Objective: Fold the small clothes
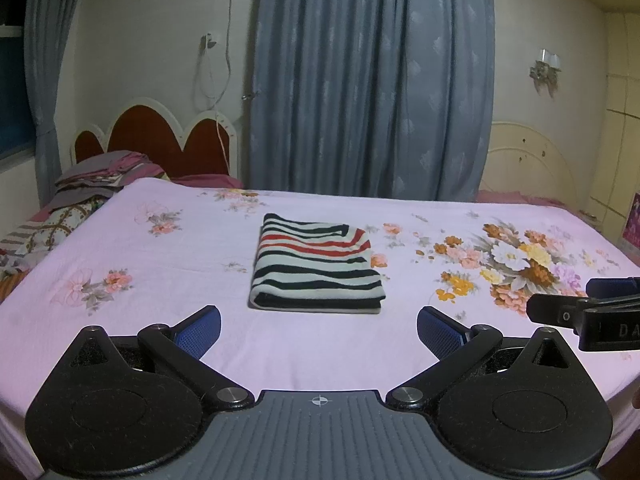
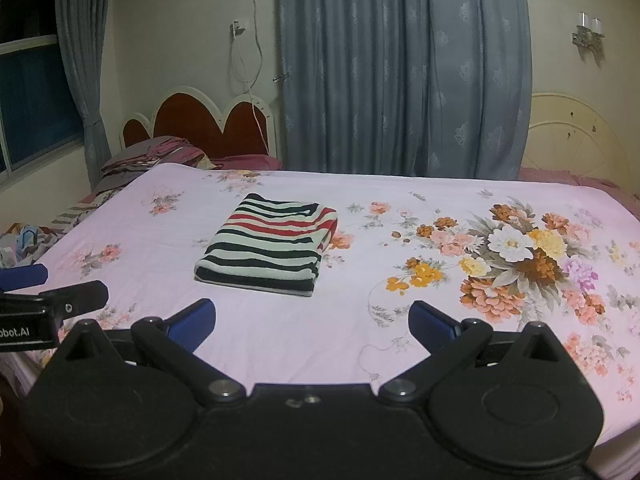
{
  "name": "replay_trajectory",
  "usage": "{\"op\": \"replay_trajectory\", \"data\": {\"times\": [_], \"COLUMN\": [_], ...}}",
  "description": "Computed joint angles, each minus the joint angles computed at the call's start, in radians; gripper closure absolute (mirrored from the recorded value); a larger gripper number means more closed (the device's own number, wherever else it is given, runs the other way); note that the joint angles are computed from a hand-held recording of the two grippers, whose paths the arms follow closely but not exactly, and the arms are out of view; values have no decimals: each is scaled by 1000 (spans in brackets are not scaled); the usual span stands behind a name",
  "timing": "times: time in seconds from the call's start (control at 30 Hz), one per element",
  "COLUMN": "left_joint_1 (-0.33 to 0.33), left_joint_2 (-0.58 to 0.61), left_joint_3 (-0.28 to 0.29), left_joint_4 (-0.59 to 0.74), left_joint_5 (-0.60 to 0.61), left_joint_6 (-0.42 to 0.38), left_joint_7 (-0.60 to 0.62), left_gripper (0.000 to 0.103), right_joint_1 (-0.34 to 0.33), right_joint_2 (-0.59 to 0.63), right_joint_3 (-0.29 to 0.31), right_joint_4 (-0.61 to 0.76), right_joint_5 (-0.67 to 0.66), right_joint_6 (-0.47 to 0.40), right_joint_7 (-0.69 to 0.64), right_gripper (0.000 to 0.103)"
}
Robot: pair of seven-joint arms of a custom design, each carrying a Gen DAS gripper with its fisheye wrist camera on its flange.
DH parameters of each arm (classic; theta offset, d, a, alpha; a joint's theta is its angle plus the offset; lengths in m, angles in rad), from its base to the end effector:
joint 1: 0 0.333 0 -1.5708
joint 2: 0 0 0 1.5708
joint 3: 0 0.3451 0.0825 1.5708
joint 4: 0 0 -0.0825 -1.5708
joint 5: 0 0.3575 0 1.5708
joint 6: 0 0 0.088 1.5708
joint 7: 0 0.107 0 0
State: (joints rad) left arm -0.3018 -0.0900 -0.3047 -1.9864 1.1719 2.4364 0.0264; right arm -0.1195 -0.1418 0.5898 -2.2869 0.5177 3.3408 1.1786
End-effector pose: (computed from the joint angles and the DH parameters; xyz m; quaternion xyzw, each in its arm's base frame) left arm 0.4480 -0.3162 0.6005 -0.6602 0.5462 -0.3409 0.3867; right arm 0.4690 0.1981 0.5836 -0.6824 0.4845 -0.3225 0.4423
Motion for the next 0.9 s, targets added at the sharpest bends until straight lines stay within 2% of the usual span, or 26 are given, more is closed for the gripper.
{"op": "replay_trajectory", "data": {"times": [0.03, 0.13, 0.23, 0.37, 0.73, 0.83, 0.9], "left_joint_1": [0, -1, -1, 2, 7, 6, 8], "left_joint_2": [1, 1, 2, 2, 3, 2, 1], "left_joint_3": [0, 0, 2, 5, 5, 6, 7], "left_joint_4": [1, 1, 1, 0, 2, 1, 1], "left_joint_5": [1, 1, 3, 4, 6, 5, 5], "left_joint_6": [1, 1, 6, 17, 22, 22, 25], "left_joint_7": [-2, -1, 0, 3, 7, 12, 16], "left_gripper": [0, 0, 0, 0, 0, 0, 0], "right_joint_1": [0, -46, -30, -59, -25, -40, -21], "right_joint_2": [-1, -3, -2, -4, -3, -5, -2], "right_joint_3": [-1, 47, 31, 58, 25, 39, 21], "right_joint_4": [-1, -2, -2, -1, -1, -1, -1], "right_joint_5": [0, 3, -1, -5, -11, -13, -13], "right_joint_6": [1, 1, 1, -1, -1, -1, 3], "right_joint_7": [0, 9, 10, 17, 20, 24, 22], "right_gripper": [1, 1, 1, 1, 1, 1, 1]}}
